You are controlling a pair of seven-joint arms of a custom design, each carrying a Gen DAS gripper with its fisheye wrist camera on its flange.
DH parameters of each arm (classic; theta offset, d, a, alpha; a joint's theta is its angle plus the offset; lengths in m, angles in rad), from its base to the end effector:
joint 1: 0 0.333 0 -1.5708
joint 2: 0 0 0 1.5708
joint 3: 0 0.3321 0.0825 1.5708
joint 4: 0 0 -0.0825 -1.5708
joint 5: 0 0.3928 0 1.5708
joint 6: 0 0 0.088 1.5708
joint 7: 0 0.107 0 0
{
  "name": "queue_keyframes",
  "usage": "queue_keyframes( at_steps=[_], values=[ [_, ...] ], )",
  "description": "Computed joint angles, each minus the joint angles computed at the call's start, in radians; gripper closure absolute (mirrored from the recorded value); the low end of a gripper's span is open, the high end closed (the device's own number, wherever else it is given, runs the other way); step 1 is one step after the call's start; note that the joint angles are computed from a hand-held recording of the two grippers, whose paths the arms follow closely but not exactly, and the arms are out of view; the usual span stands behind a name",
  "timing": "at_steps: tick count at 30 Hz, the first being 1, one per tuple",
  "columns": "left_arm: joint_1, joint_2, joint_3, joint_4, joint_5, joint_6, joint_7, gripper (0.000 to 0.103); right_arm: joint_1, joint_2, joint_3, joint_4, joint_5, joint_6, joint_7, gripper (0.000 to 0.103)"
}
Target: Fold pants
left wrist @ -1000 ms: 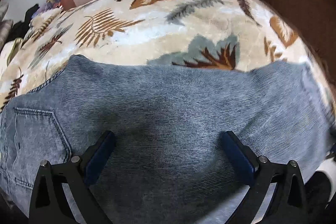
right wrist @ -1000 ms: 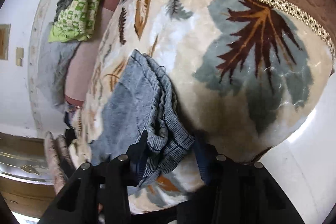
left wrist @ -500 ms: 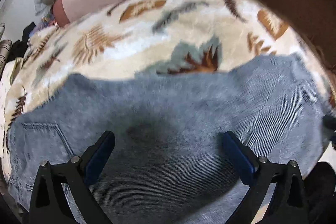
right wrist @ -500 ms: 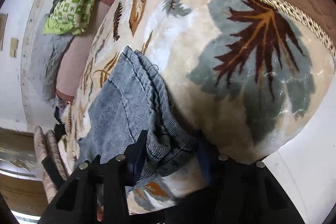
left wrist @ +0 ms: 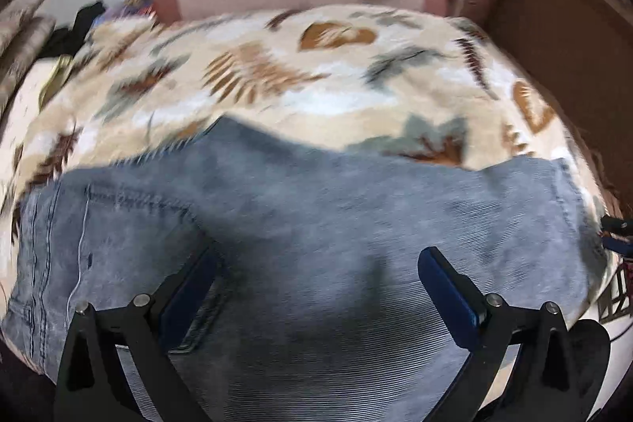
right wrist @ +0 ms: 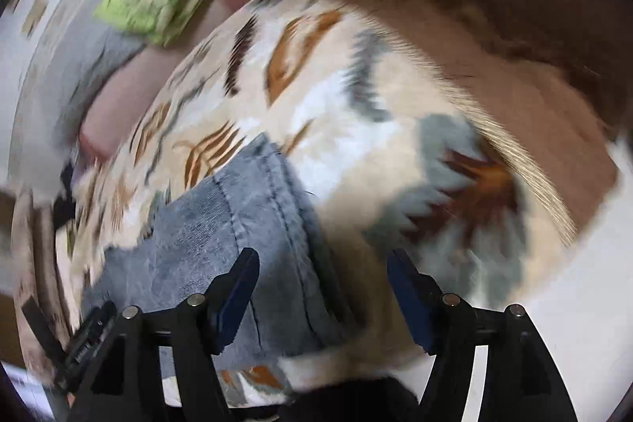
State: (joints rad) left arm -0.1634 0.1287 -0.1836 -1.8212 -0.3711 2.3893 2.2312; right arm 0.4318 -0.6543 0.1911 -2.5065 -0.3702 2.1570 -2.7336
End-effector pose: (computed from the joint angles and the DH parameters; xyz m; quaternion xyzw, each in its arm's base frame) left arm 0.6072 -0.2172 0.5256 -0.3689 0.8896 -0.2582 0.0770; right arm 0.3137 0.2187 0.5408 -0.1705 0.9496 -0.1291 0.2292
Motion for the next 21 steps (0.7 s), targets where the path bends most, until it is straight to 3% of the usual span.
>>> queue_keyframes(
  at_steps=[2, 6, 9, 12, 16, 21],
  values=[
    [0.005, 0.015, 0.007, 0.020, 0.007, -0.027, -0.027, 0.001, 0.007, -0.011, -0.080, -0.084, 0.037, 0.166, -0.043, 0.031],
    [0.015, 0.012, 0.001, 0.017, -0.022, -0.045, 0.032, 0.001, -0.008, -0.018, -0.122, -0.118, 0.021, 0.306, -0.177, 0.031],
    [0.013, 0.008, -0.004, 0.010, -0.034, -0.047, 0.071, 0.001, 0.043, 0.015, -0.201, -0.113, 0.123, 0.323, -0.344, 0.031],
    [0.009, 0.008, -0.003, 0.006, -0.027, -0.059, 0.079, 0.001, 0.032, 0.005, -0.202, -0.129, 0.185, 0.347, -0.403, 0.037],
    [0.004, 0.010, -0.001, 0.006, -0.010, -0.066, 0.069, 0.001, 0.023, -0.015, -0.194, -0.141, 0.242, 0.342, -0.448, 0.075],
    [0.001, 0.004, -0.003, 0.006, -0.012, -0.065, 0.076, 0.001, 0.006, -0.040, -0.165, -0.157, 0.264, 0.352, -0.449, 0.076]
  ],
)
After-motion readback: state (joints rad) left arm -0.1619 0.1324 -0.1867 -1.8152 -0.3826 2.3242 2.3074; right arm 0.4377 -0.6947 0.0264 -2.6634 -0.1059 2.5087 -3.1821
